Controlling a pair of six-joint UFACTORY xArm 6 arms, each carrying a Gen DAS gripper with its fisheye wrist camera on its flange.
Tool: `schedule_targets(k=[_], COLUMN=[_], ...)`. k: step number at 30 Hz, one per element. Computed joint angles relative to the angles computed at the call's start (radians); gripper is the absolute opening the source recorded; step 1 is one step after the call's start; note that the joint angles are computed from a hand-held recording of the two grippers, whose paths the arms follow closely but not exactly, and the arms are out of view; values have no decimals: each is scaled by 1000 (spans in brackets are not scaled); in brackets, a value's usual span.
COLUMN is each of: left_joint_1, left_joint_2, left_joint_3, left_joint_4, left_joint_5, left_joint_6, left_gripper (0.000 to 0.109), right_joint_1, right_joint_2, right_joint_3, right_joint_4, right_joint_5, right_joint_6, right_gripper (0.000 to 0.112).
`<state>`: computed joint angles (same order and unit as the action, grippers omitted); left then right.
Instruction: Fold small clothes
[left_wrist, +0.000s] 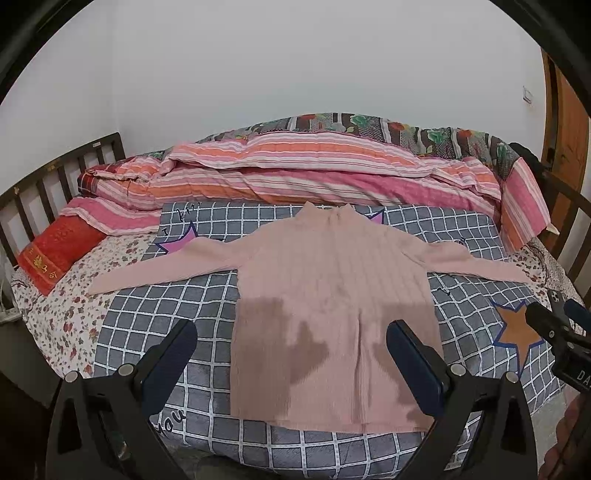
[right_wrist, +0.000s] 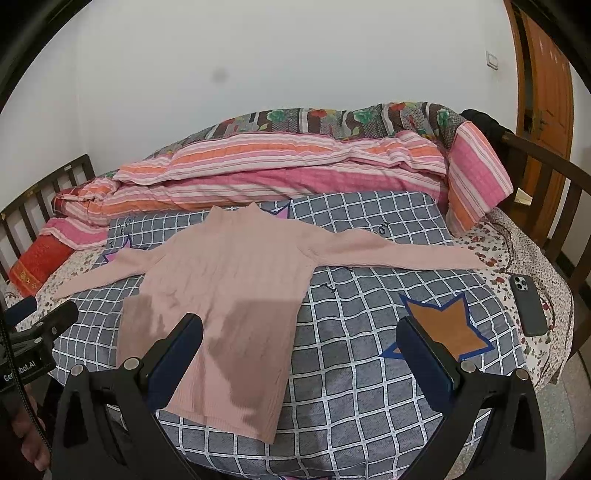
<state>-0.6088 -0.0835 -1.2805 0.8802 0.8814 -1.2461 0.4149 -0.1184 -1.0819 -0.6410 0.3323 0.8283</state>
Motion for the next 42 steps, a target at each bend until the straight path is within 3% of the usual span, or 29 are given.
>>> schedule_targets(k=[17, 30, 42], left_joint_1=[-1, -5, 31], left_joint_2=[-7, -28, -23], left_joint_3=[1, 29, 43], left_joint_4=[2, 44, 42], left_joint_5=[11, 4, -23], left_joint_6=[0, -39, -40], left_gripper=[103, 103, 103], right_joint_1=[-6, -8, 0], right_joint_2=[7, 14, 28], right_joint_3=[-11, -13, -20], right_joint_4=[1, -78, -3], right_joint_5=[8, 12, -38], right_joint_6=[-12, 31, -39], right_gripper=[102, 102, 102])
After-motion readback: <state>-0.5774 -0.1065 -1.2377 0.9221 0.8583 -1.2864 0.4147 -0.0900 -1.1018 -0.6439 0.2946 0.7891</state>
